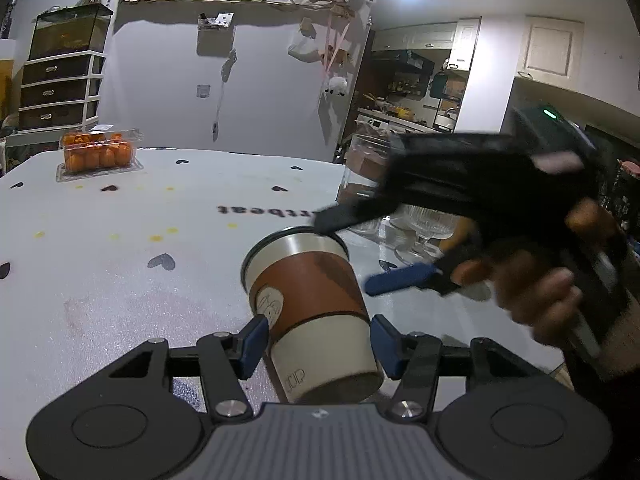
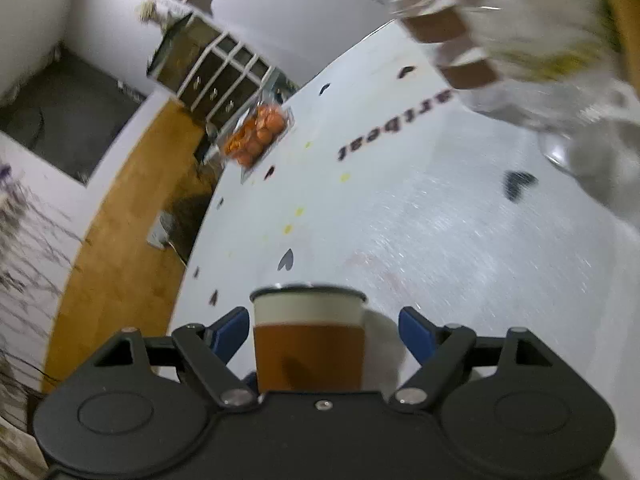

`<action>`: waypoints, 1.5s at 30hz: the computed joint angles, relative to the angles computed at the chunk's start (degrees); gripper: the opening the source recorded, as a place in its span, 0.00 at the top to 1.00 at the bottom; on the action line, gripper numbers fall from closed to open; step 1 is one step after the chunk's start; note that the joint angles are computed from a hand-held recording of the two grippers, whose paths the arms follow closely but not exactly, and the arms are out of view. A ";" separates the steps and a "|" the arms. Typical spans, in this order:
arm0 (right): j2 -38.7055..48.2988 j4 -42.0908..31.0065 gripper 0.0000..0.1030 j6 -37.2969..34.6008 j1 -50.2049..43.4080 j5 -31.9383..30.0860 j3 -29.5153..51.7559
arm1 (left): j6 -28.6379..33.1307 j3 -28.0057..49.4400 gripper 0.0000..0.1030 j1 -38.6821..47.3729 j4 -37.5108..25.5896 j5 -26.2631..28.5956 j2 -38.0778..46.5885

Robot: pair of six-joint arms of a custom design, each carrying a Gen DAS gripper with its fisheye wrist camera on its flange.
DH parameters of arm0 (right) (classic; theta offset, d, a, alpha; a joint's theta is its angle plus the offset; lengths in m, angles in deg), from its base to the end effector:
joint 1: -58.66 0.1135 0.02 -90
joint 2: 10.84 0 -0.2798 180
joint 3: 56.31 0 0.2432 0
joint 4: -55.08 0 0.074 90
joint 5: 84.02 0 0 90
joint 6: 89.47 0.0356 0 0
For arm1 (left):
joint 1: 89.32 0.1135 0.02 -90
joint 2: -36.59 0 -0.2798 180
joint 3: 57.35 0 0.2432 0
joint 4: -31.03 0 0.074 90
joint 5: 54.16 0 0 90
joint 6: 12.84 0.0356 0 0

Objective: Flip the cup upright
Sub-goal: 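Grasp the cup rim with the right tool while the left tool opens and releases it, then carry the upright cup with the right tool, set it beside the glasses, open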

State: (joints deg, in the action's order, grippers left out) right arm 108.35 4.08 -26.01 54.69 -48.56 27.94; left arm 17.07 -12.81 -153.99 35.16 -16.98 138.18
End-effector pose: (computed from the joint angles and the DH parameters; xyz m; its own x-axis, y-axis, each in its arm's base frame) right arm 0.3637 0.0038 0.1241 -0.8825 -0.1986 -0.4264 -0.4602 0.5522 0.6952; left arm 0.1395 -0.2284 0.1073 -0.4655 -0.2409 -0.8516 -0.1260 0.9705 -0.2057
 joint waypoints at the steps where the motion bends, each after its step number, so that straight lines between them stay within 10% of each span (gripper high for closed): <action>1: -0.18 0.38 0.19 0.73 1.57 0.91 0.22 | 0.22 -0.30 0.44 0.08 0.63 0.19 0.04; 12: 4.40 -5.63 0.16 3.92 8.86 9.64 7.88 | 1.65 -2.05 0.43 -0.08 4.86 0.83 0.85; 23: -1.04 -5.49 0.20 -8.82 5.59 6.54 5.46 | 3.45 -1.99 0.34 0.74 5.74 1.67 1.24; 30: -12.67 17.46 0.20 -7.83 4.63 8.80 -6.36 | 2.75 -1.11 0.10 0.34 4.84 -0.52 1.82; 45: -4.62 73.87 0.20 6.20 11.02 29.94 -18.78 | 1.28 -1.73 0.09 1.07 4.64 -0.52 2.56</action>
State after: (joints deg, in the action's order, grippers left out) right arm 103.73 77.95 -19.81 65.71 -18.62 9.16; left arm 18.35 -14.55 -152.91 39.80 -17.50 140.74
